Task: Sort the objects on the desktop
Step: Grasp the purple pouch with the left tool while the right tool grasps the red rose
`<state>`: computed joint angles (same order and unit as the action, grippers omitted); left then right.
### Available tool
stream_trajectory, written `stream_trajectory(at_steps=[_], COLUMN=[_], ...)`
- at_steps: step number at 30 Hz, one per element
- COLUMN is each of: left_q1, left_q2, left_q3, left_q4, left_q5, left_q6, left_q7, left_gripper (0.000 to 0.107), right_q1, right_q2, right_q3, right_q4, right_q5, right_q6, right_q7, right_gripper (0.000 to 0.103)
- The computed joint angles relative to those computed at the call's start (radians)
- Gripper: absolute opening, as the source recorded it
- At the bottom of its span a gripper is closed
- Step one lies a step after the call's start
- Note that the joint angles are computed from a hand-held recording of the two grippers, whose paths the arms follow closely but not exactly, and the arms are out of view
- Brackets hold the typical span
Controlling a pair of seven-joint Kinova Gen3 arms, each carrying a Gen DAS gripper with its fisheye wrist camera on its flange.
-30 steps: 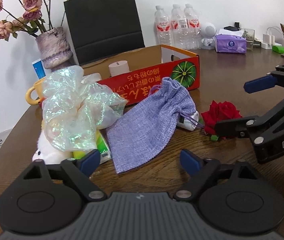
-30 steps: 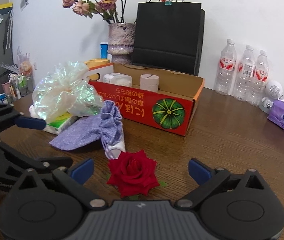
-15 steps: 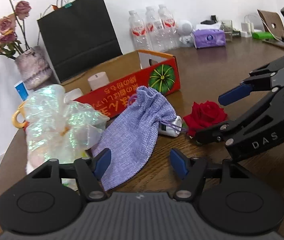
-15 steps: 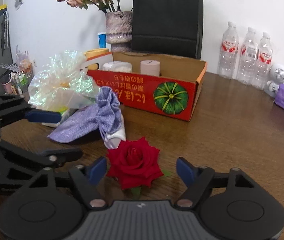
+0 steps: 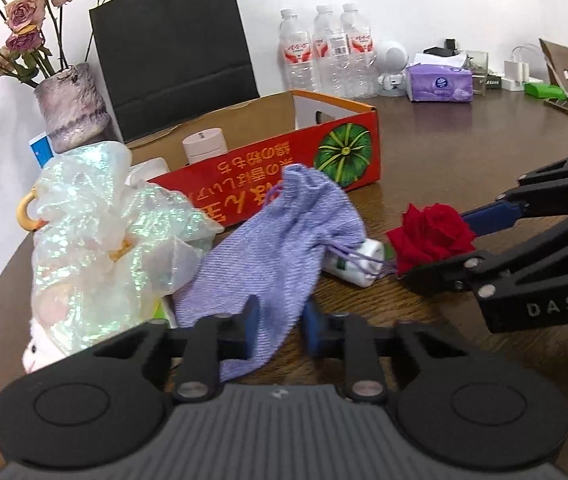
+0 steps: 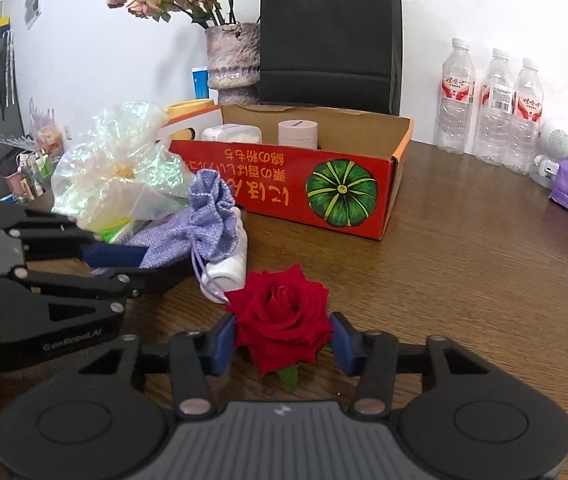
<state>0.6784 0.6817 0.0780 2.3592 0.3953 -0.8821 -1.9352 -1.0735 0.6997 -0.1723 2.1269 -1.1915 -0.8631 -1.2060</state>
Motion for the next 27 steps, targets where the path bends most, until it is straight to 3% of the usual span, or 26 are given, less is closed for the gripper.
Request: stream_trajectory(at_steps=[6,18,23,27], left_q1=[-0.003,-0.013,-0.022,-0.060], left_q2=[0.025,0.052,0.021,-0.039], left_q3=[0.011,0.028,0.038,0.046], left_q4=[0.046,0.149,0.162,0.179], left_q5=[-0.007,-0.049,-0.046,-0.080], left_q6=[-0.137,-0.405,-0.411,-0.368], left_q7=[0.067,0.194,0.207,0.229], left_gripper=[0.004,0.004,0.004,0.004], right_q1=[-0.021,-0.028,-0.057,-0.076], right_q2=[0.005,0.003,0.006,0.010], right_q3=[-0.007,-0.021,-0.031,-0.047], right_q4=[0.026,0.054,0.049,0.020], right_q5=[0.015,-0.012,-0.049,-0.082], right_q6=[-0.072,-0.147,-0.208,-0.247], right_q7=[-0.046,-0.118,-0.127,-0.084], right_gripper=[0.038,0.037,0.036,0.036])
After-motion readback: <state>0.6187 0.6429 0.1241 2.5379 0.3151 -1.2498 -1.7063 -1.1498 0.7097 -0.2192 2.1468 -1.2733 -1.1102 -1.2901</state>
